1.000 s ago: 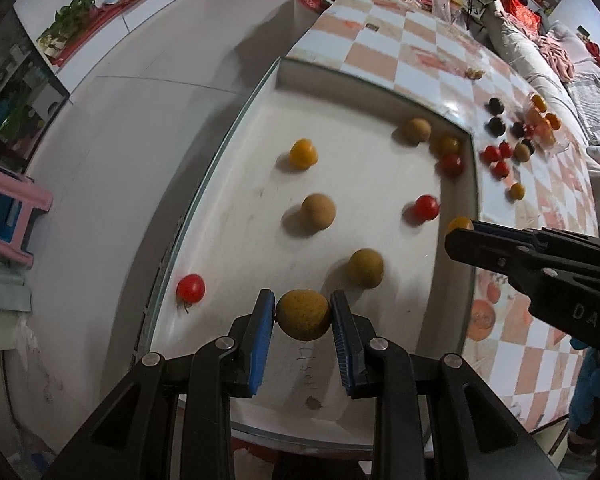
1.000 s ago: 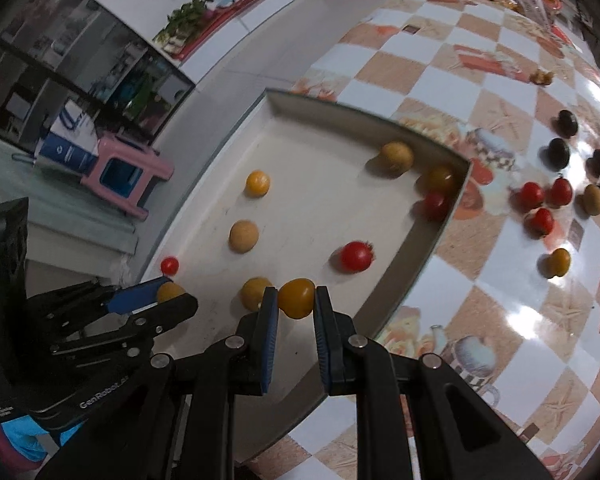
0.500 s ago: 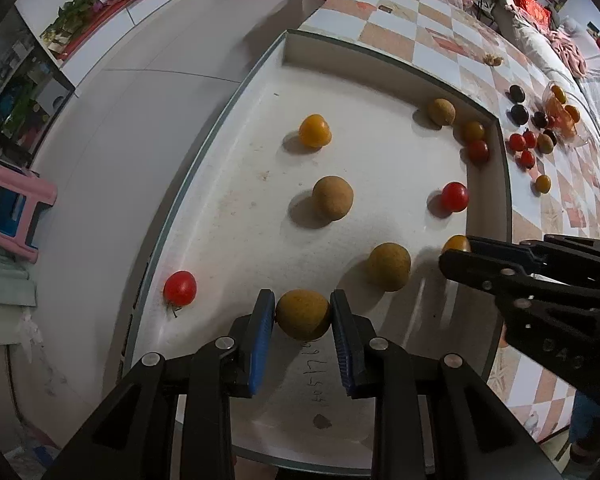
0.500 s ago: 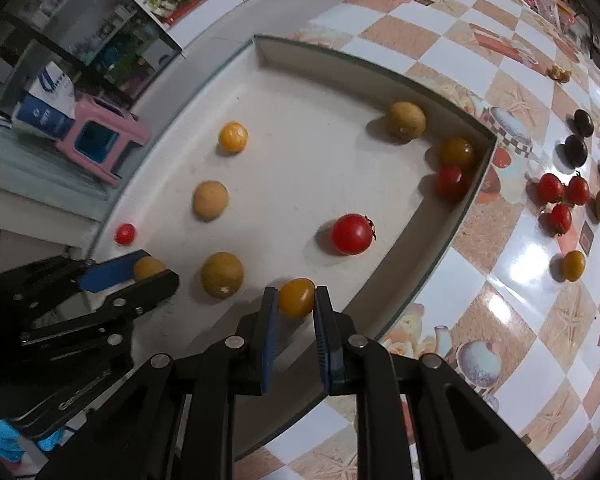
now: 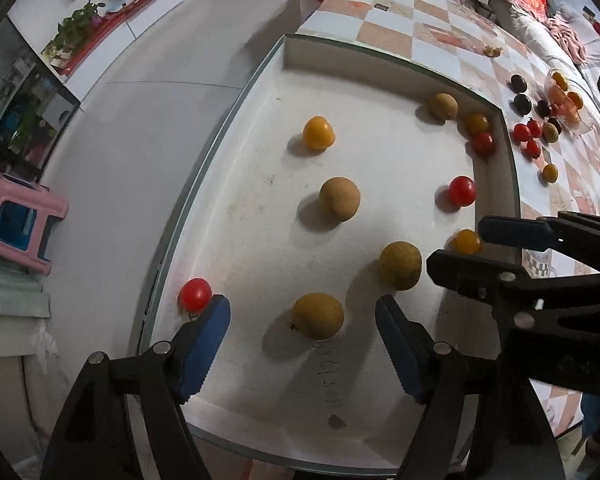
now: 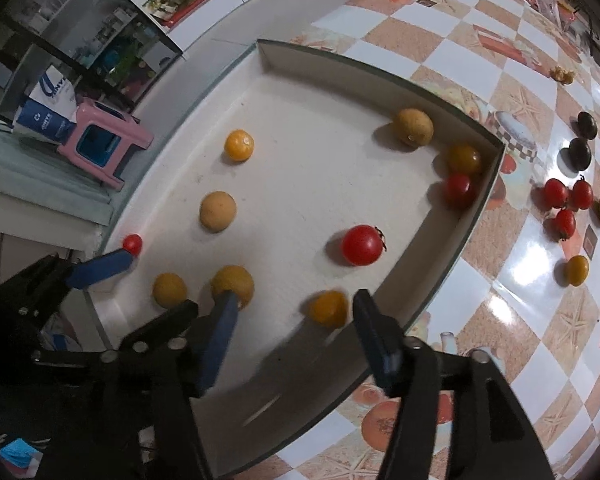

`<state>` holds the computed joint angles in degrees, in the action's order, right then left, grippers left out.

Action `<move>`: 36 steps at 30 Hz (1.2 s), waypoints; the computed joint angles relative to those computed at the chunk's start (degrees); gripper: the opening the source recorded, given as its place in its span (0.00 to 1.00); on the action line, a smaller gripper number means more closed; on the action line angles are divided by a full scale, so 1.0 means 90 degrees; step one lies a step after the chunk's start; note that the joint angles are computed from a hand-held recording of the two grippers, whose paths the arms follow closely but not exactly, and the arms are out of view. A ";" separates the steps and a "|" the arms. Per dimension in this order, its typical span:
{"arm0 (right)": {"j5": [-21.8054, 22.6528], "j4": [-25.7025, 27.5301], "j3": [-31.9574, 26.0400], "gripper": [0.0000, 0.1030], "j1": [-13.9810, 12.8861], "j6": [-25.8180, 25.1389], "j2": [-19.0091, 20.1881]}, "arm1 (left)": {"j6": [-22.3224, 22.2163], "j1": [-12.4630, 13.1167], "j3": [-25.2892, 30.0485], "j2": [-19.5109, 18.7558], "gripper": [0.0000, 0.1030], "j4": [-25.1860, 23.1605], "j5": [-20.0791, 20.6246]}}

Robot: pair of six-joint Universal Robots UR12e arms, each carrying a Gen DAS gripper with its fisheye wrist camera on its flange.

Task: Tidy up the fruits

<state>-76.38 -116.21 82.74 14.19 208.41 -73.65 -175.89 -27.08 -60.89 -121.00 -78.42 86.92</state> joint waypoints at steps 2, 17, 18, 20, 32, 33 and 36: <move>0.0097 -0.0048 -0.0002 0.72 -0.0023 0.0085 -0.0022 | -0.0014 -0.0003 0.0062 -0.0029 0.74 -0.0051 0.0013; -0.0345 0.0645 -0.0381 0.97 -0.0004 0.0259 -0.0105 | -0.0084 -0.0055 0.0625 -0.0251 1.00 -0.0698 0.0024; -0.0373 0.0688 -0.0396 1.00 -0.0010 0.0262 -0.0104 | -0.0100 -0.0058 0.0635 -0.0256 1.00 -0.0685 0.0020; -0.0444 0.0739 -0.0437 1.00 0.0001 0.0308 -0.0093 | -0.0101 -0.0070 0.0615 -0.0239 1.00 -0.0605 0.0045; -0.0493 0.1048 -0.0451 1.00 -0.0049 0.0420 -0.0125 | 0.0068 -0.0186 0.0788 -0.0299 1.00 -0.0789 0.0230; -0.0495 0.1056 -0.0445 1.00 -0.0048 0.0426 -0.0126 | 0.0091 -0.0201 0.0797 -0.0303 1.00 -0.0805 0.0252; -0.0481 0.1067 -0.0420 1.00 -0.0053 0.0475 -0.0139 | 0.0124 -0.0237 0.0826 -0.0320 1.00 -0.0840 0.0334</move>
